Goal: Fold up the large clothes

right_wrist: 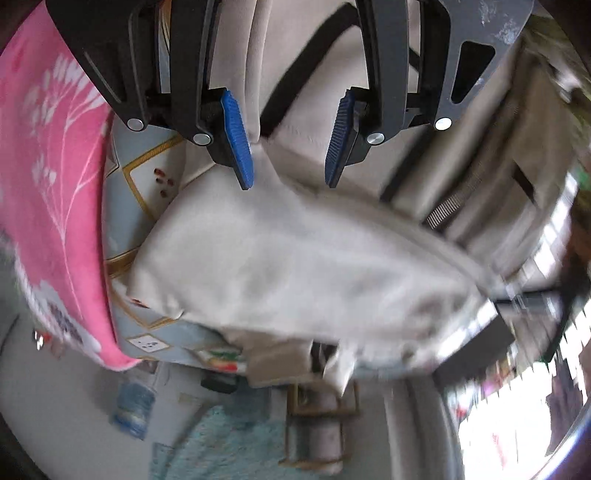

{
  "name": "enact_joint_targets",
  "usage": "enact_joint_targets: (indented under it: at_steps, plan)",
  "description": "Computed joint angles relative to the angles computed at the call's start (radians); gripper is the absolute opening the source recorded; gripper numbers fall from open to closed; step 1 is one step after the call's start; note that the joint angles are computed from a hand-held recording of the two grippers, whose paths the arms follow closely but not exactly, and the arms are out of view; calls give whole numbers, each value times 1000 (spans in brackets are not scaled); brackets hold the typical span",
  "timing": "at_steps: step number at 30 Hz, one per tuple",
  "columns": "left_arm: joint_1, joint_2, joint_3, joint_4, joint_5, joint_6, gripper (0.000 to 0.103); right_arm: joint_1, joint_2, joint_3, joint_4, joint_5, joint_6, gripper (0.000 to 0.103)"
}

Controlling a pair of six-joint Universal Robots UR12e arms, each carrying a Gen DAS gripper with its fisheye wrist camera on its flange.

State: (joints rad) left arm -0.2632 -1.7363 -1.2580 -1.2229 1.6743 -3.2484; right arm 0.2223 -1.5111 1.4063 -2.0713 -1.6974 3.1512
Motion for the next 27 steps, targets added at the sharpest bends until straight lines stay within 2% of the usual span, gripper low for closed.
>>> enact_joint_targets:
  at_steps: [1,2,3,7,11,12,14,16,17,20,23,24,25,26,27]
  plan:
    - [5,5,-7,1,-8,-9,11,10,8,-3,4,-46,-13,6]
    - [11,13,-16,2,-20,-21,11,18,13,-5,15,-86,-13,6]
    - [17,19,-23,3,-27,-31,11,17,12,-7,19,-85,7,6]
    - [32,46,-48,34,-53,-46,11,4,-16,17,-41,-13,14,5]
    - [35,33,-25,48,-70,-58,11,-28,-9,17,54,63,50,6]
    - [33,28,-17,52,-71,-58,11,-32,-12,22,52,76,52,6]
    - [28,15,1,59,-85,-52,11,-47,-24,25,40,128,68,17]
    - [23,-2,23,55,-97,-52,11,-64,-46,40,-3,197,77,42]
    - [21,-14,38,51,-108,-51,11,-73,-55,49,-28,224,80,43]
    - [10,-51,82,36,-125,-42,16,-117,-71,58,-98,317,136,43]
    - [-6,-93,128,11,-131,-22,18,-142,-48,35,-121,326,209,40]
    - [-12,-105,139,-4,-119,-18,18,-150,-26,9,-104,332,180,36]
    - [-19,-114,148,-18,-99,-18,18,-146,0,-25,-47,380,108,34]
    - [-28,-126,159,-46,-59,-19,18,-150,22,-50,-12,386,56,33]
    - [-32,-132,164,-64,-36,-20,19,-142,43,-72,9,364,46,31]
